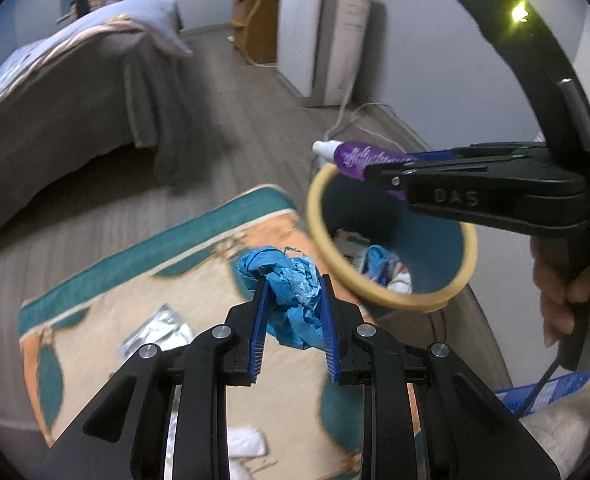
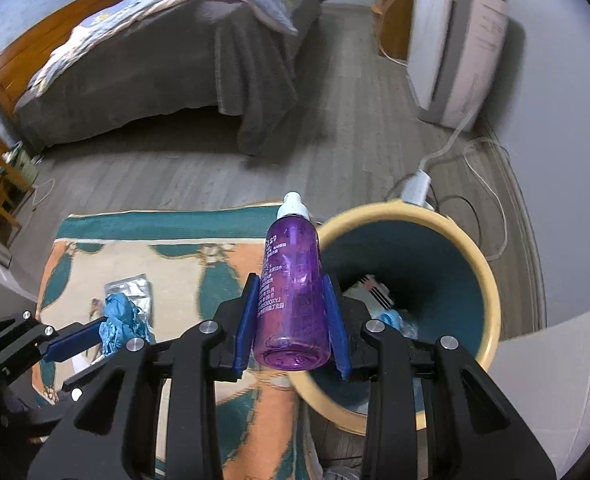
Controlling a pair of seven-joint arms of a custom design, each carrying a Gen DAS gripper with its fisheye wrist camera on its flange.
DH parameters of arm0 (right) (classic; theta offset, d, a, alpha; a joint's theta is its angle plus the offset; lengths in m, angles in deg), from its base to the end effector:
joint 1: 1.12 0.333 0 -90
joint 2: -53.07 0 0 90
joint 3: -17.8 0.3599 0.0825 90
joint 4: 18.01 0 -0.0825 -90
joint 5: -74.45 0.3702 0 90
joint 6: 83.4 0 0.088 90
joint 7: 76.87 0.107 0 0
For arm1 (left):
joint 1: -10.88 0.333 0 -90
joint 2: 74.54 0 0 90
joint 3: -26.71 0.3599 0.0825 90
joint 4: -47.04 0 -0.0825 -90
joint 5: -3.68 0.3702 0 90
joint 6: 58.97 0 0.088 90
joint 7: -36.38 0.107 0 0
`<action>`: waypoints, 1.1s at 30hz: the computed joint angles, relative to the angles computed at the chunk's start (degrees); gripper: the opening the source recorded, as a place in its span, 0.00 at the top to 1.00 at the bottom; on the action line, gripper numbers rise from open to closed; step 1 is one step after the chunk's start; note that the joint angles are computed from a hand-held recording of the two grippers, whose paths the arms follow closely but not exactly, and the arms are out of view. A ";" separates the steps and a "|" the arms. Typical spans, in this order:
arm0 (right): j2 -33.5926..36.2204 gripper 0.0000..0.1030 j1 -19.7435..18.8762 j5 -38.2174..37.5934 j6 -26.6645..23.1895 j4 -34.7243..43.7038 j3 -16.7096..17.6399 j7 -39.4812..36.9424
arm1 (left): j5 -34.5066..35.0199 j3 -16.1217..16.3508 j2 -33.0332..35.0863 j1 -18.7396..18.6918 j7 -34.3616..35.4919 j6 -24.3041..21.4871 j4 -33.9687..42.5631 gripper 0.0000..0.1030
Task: Collect trash
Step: 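Carry the glove and purple bottle over the bin and open both tools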
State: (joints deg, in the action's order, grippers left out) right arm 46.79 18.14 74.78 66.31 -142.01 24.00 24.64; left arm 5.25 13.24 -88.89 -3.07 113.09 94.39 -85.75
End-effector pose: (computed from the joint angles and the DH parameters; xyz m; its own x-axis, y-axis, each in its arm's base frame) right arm 0.4868 0.2342 0.5561 0.2655 -0.9590 -0.0990 -0.8355 -0.1776 -0.5199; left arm 0.4307 -0.2351 0.5573 -0.2893 -0.9559 0.0502 -0.7955 0.2109 -0.5680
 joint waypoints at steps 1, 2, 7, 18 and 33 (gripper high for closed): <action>0.10 0.69 -0.23 0.27 -0.12 0.01 -0.24 0.41 | -0.36 0.05 0.53 -0.32 0.48 0.24 0.32 0.75; 0.18 0.69 -0.52 0.59 -0.21 -0.13 -0.51 0.90 | -0.79 0.05 1.28 -0.67 0.94 0.36 0.95 0.75; 1.13 0.69 -2.36 1.35 -2.19 -0.81 -1.61 5.01 | -3.67 0.16 6.08 -2.25 4.55 0.35 4.66 0.75; 1.32 0.69 -5.49 -2.47 -3.11 -2.01 -2.59 16.50 | -1.77 -0.87 14.61 -2.41 6.29 -0.45 11.58 0.74; 1.96 0.12 -6.09 -4.24 -3.11 -1.39 -2.61 18.62 | 1.96 0.16 11.98 -0.92 -0.93 4.65 7.11 0.09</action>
